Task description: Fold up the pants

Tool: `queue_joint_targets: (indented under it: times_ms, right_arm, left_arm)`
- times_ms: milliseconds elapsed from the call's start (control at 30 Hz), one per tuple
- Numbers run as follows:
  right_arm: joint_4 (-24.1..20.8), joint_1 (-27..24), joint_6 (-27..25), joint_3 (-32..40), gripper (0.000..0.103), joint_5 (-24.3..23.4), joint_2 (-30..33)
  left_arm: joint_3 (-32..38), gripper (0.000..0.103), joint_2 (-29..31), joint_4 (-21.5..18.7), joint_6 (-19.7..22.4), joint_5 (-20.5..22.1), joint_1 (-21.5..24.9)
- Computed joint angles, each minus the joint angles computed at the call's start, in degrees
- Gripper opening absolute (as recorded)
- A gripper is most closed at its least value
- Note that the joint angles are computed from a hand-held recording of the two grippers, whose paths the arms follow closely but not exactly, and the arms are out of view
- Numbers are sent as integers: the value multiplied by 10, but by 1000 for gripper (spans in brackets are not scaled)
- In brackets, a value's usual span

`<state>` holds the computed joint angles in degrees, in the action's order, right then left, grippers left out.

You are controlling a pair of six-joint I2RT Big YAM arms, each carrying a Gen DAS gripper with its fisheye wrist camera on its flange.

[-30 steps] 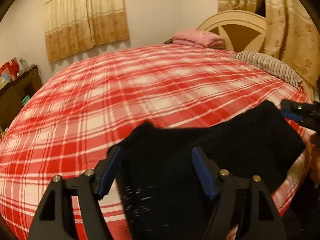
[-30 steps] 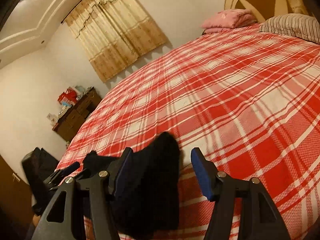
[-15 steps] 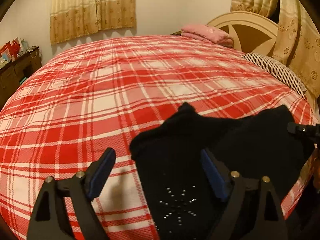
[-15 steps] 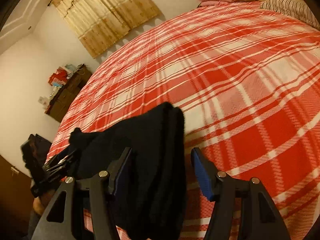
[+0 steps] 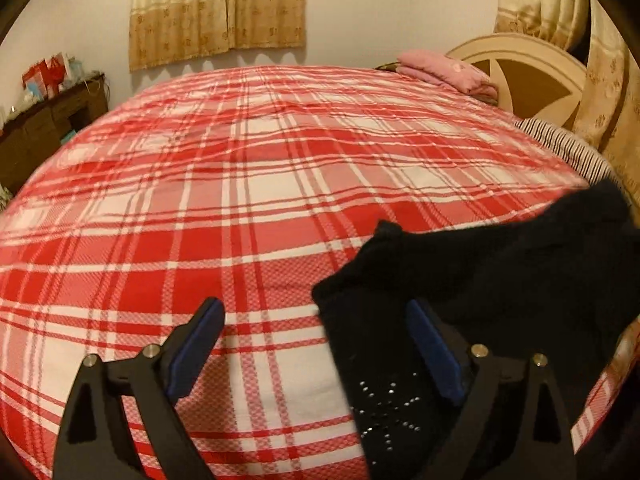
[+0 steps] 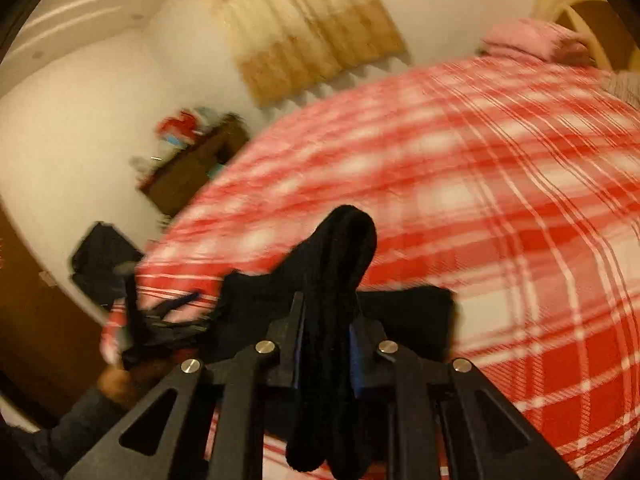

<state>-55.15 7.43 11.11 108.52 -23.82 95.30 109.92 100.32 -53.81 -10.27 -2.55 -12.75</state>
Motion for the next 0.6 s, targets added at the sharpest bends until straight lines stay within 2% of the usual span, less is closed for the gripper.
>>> queue_joint_targets:
  times_ms: [100,200,267,333,433,500,600]
  right_arm:
    - [-69,-17,11,9,21,17,38]
    - [-30,-26,30,-24,31,3,19]
    - [-9,-19,20,-32,40,59,3]
    - [10,-16,20,-36,41,89,-8]
    - [45,-12,23,-47,42,74,-25]
    - [68,-1,9,-54,47,66,-35]
    - [47,20,-28,-22,53,29,-16]
  left_arm:
    - [-8,95,-5,11,-3,18,1]
    - [-8,95,-3,14,13,-3,-5]
    - [-4,98,0,10,18,-14,-7]
    - [-2,101,0,5,14,-25,-7]
    - [-2,101,0,3,12,-27,-8]
    - [-1,101,0,1,11,-29,-8]
    - [1,101,2,-1,13,-33,-8]
